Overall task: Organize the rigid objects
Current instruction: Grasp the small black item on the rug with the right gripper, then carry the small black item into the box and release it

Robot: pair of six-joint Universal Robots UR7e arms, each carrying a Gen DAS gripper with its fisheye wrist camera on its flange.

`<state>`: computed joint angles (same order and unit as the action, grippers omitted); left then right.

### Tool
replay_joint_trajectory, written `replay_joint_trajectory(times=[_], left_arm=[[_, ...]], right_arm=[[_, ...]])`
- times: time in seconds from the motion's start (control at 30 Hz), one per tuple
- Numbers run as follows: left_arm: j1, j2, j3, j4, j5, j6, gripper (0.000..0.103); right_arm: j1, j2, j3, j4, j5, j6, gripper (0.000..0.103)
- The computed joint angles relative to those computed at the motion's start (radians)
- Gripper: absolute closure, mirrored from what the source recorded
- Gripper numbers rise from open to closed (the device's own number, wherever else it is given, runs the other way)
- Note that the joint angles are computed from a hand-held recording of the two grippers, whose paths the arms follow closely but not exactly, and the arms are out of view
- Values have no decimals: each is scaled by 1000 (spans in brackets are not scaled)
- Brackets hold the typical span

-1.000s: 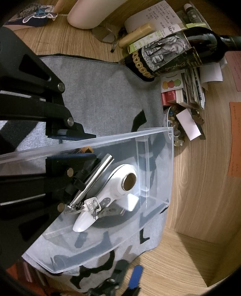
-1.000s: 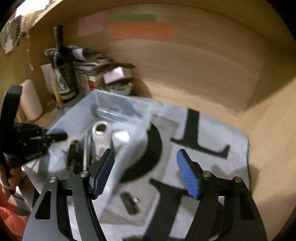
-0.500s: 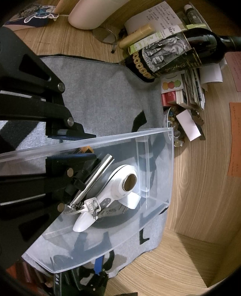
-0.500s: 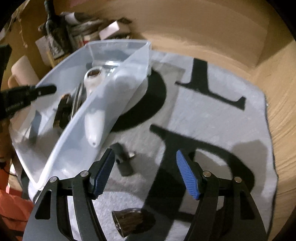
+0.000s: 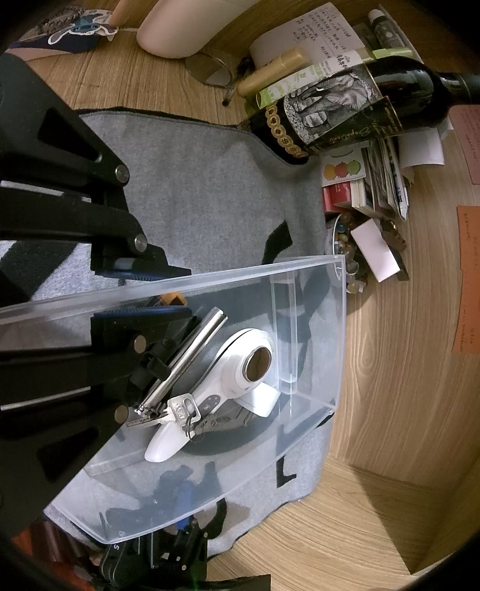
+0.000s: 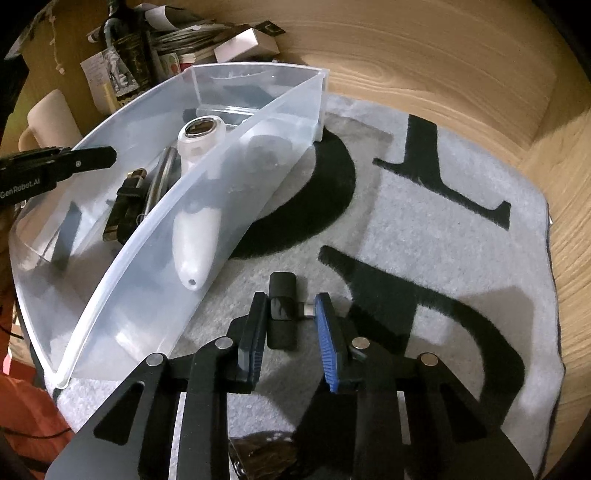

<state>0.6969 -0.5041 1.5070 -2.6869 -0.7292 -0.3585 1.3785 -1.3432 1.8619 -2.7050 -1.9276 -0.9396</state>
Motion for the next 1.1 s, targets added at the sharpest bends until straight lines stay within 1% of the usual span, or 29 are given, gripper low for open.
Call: replay_joint_trajectory(times=[0.2,0.53,0.8,0.97,1.1], left_arm=[[0,0,0,-2,-1,0,92],[0,0,-1,0,-2,-1,92],[1,-2,-1,-3,-10,0,92],[4,-5,3,-12,-19,3,92],[4,-9,9,-19,-23,9,92]], right_arm=[[10,0,-5,-38,-1,2,79],[47,0,-41,-106,95,24,79],[97,12,-49,-130,152,-7,79],[118,38,-58,-110,153,-34,79],[139,74,-70,-85,114,-60,79]])
